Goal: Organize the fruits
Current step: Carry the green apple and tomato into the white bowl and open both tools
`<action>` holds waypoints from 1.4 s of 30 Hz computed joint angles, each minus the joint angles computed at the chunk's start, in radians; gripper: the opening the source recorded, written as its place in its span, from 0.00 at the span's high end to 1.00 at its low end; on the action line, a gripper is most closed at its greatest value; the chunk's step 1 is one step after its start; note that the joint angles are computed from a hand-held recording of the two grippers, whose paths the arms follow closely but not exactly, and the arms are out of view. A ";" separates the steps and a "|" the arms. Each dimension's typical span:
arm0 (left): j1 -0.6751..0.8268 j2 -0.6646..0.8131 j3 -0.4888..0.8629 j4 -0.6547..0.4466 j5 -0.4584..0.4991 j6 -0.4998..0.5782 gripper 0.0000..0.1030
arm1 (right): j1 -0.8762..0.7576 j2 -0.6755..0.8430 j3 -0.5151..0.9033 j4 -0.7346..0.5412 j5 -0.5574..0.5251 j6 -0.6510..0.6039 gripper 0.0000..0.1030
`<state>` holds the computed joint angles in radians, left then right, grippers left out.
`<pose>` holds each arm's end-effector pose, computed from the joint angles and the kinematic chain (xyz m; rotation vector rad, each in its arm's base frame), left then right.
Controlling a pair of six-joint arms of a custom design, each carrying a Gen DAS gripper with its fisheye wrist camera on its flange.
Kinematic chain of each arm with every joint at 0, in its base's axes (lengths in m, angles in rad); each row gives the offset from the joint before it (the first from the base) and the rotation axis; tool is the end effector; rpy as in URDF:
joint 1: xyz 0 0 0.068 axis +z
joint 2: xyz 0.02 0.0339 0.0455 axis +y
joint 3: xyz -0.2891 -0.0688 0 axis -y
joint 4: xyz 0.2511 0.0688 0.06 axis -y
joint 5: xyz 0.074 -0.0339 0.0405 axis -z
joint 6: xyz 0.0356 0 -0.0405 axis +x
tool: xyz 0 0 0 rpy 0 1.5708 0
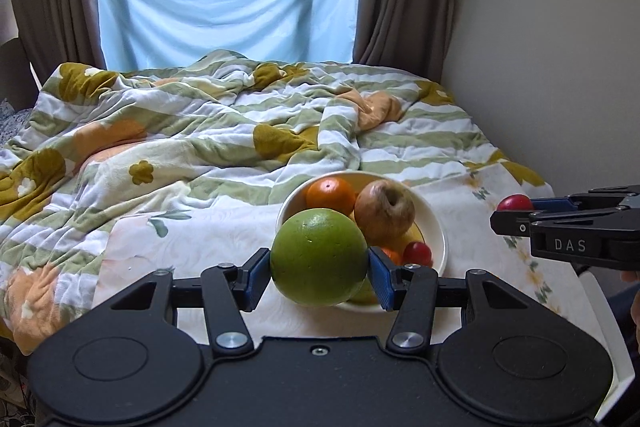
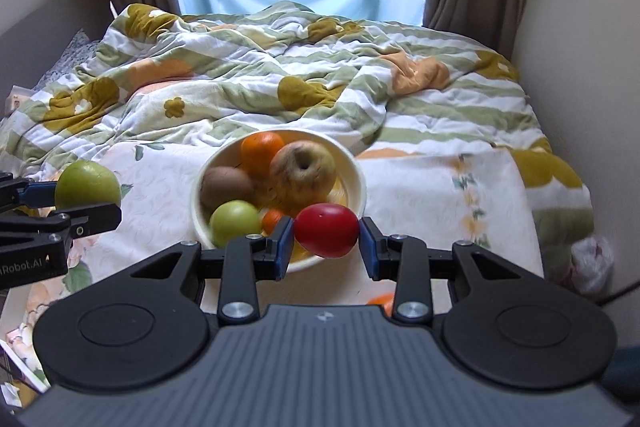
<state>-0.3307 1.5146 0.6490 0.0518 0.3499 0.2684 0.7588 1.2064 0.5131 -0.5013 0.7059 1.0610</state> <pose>0.2665 -0.1044 0.1717 0.8550 2.2063 -0.4462 0.1506 0.1109 0.1753 0.5185 2.3068 -0.1789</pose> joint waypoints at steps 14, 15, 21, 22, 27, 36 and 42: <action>-0.209 0.275 0.171 0.110 -0.221 -0.207 0.45 | -0.580 -0.032 -0.152 0.439 -0.406 -0.652 0.51; -0.216 0.296 0.184 0.112 -0.231 -0.217 0.45 | -0.607 -0.019 -0.154 0.460 -0.431 -0.676 0.51; -0.249 0.391 0.246 0.099 -0.276 -0.266 0.45 | -0.734 0.061 -0.163 0.551 -0.549 -0.792 0.51; -0.251 0.399 0.251 0.098 -0.279 -0.269 0.45 | -0.750 0.075 -0.164 0.564 -0.563 -0.806 0.51; -0.265 0.436 0.280 0.080 -0.297 -0.286 0.45 | -0.810 0.128 -0.170 0.615 -0.622 -0.852 0.51; -0.276 0.333 0.180 0.175 -0.380 -0.266 0.01 | -0.834 0.133 -0.179 0.632 -0.651 -0.870 0.51; -0.231 0.243 0.125 0.135 -0.333 -0.269 0.01 | -0.808 0.131 -0.181 0.631 -0.657 -0.871 0.51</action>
<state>-0.5617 1.7576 0.7740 0.1871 0.0174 -0.0008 -0.0492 1.3373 0.3318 0.1298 0.0490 0.1897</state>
